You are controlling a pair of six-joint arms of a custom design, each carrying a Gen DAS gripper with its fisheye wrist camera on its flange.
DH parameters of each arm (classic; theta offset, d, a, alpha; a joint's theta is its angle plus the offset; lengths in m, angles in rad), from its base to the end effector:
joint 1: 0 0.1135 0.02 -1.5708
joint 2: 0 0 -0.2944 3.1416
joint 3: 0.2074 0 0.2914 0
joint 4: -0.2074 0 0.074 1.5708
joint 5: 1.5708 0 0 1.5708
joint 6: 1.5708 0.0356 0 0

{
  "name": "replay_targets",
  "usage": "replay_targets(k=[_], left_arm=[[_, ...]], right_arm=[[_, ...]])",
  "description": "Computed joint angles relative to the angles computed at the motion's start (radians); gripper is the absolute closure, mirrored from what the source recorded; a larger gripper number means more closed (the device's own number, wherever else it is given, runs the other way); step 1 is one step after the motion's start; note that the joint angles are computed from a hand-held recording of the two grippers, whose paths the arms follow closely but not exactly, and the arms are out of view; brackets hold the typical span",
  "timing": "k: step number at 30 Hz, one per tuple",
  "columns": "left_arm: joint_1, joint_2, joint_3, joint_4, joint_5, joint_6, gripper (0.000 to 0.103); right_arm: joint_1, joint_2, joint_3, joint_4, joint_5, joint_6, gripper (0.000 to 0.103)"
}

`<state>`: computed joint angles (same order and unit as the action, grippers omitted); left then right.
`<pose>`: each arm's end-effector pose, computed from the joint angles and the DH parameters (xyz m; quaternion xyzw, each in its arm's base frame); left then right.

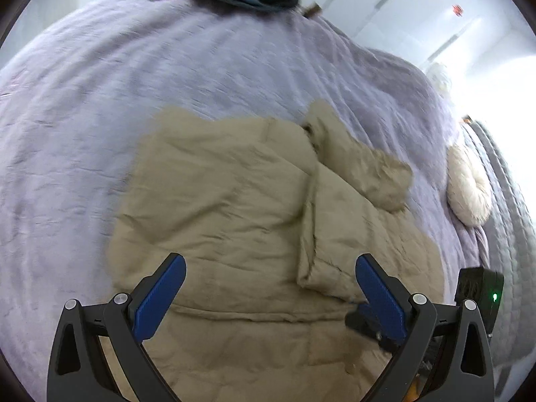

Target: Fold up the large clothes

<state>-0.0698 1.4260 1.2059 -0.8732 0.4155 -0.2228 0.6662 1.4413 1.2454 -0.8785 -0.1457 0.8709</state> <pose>0.3161 -0.0365 0.3065 -0.0240 0.9517 -0.2320 0.1997 0.2526 0.2051 0.3127 0.0810 0.9636 0.2210 0.1271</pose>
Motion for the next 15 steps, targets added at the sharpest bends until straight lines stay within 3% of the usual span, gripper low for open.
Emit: replay_targets(k=[6, 11, 14, 15], left_arm=[[-0.119, 0.081, 0.006, 0.055, 0.049, -0.024, 0.002], [-0.211, 0.140, 0.026, 0.098, -0.014, -0.047, 0.004], [-0.240, 0.174, 0.056, 0.085, -0.032, -0.061, 0.025], [-0.248, 0.183, 0.062, 0.085, -0.044, -0.071, 0.044]], right_arm=[[-0.138, -0.374, -0.225, -0.112, 0.002, 0.149, 0.031], [-0.496, -0.670, -0.396, -0.161, -0.162, 0.227, 0.031], [-0.701, -0.740, -0.438, -0.161, -0.246, 0.196, 0.033], [-0.713, -0.735, -0.442, -0.151, -0.247, 0.198, 0.046]])
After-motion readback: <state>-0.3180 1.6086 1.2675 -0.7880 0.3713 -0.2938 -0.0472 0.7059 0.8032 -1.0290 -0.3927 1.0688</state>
